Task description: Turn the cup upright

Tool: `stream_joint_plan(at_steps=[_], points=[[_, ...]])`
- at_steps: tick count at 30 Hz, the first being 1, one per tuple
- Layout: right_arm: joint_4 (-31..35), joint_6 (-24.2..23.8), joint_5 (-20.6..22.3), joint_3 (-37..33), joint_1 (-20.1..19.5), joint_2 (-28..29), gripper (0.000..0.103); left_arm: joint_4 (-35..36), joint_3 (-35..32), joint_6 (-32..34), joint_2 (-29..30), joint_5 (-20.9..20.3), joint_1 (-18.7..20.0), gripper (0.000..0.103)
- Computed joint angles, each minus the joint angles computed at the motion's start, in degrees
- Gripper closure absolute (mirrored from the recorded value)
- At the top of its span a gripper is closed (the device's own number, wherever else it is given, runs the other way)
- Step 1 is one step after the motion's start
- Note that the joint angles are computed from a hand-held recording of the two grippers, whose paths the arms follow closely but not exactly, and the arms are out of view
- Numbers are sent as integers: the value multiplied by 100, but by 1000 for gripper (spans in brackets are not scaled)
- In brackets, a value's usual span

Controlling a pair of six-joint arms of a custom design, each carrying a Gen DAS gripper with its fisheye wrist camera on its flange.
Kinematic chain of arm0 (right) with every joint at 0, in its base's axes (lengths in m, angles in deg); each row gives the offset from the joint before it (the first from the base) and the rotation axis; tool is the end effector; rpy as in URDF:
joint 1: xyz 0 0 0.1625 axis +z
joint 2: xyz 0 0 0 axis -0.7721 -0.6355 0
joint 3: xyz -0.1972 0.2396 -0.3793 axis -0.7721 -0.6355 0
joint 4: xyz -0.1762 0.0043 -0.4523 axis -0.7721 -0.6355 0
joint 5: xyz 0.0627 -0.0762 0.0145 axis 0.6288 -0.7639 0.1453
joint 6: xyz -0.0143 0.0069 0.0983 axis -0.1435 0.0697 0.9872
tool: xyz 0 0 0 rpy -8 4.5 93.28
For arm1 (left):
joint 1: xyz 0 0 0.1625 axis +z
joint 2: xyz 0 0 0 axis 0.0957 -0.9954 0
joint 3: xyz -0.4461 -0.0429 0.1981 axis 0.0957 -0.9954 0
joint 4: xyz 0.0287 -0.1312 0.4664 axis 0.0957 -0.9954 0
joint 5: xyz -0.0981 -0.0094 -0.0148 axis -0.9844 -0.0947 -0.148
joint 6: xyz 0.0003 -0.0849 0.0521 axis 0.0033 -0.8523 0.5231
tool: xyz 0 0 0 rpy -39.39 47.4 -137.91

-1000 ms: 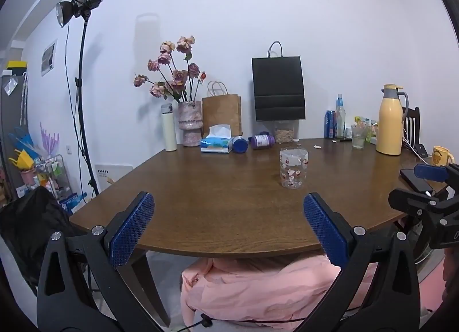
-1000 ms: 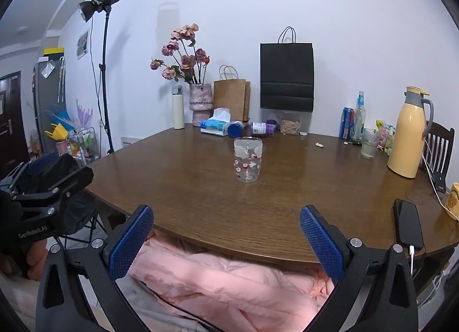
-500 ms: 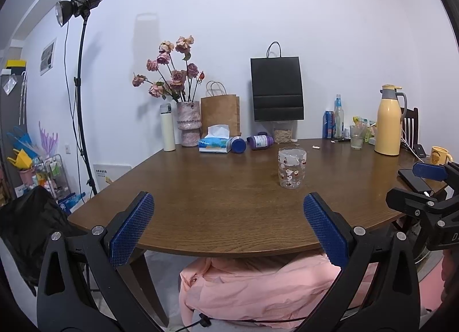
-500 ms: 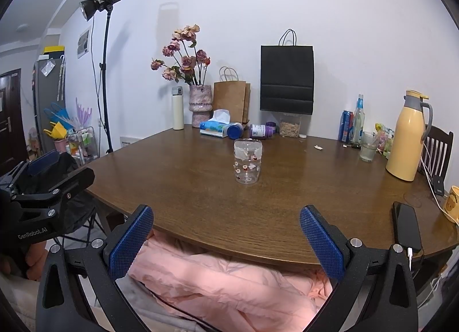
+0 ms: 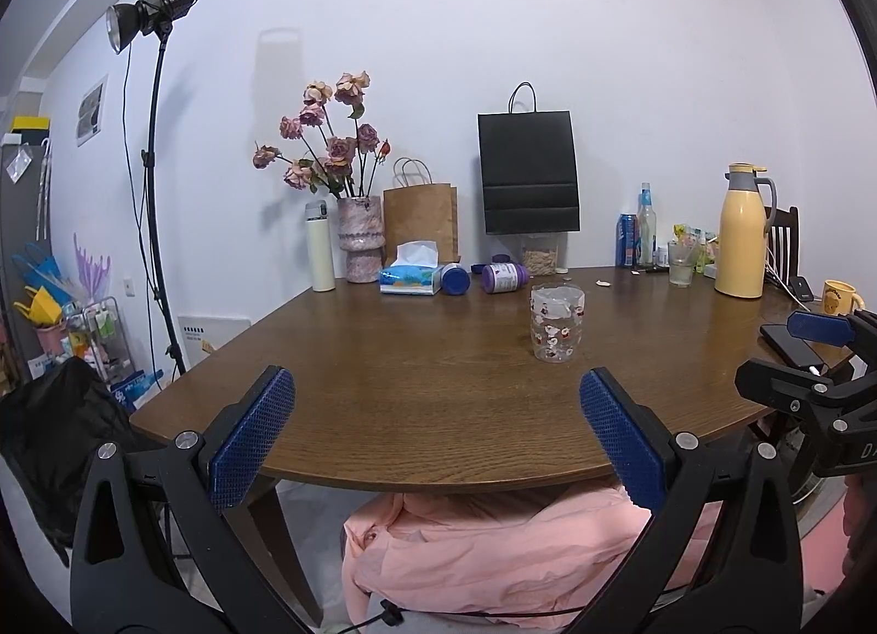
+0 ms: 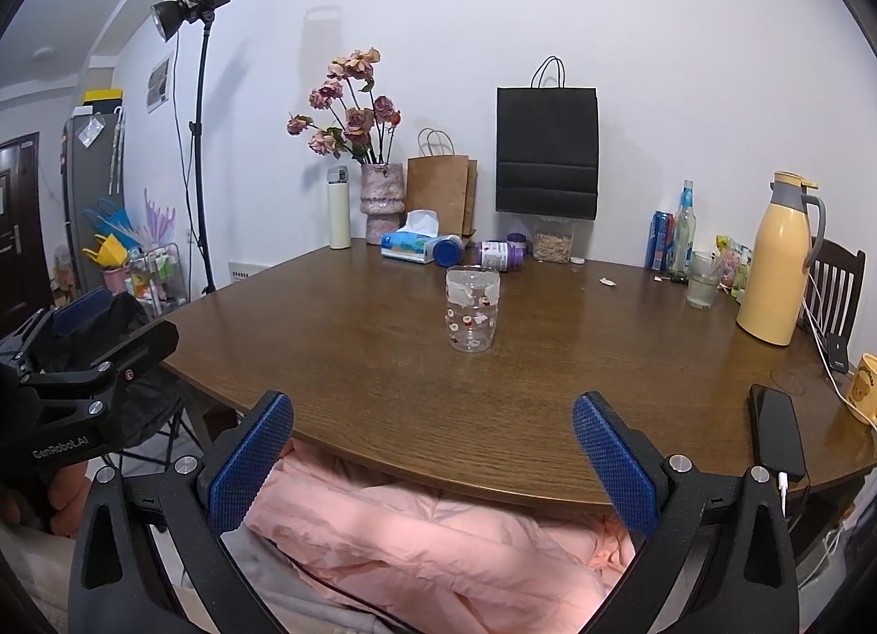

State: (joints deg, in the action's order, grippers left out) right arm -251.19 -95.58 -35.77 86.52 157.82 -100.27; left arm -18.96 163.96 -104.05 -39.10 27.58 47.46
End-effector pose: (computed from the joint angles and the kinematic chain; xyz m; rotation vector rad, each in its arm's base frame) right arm 0.2679 -0.5898 0.2010 0.5815 -1.9306 1.3983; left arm -0.2459 -0.6309 0.2192 1.0157 2.0454 -1.4566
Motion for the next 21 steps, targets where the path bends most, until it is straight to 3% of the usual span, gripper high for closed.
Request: stream_joint_plan(at_steps=[21], points=[[46, 50, -33, 22, -11, -15, 0, -6, -9, 13, 3, 8, -1, 0]])
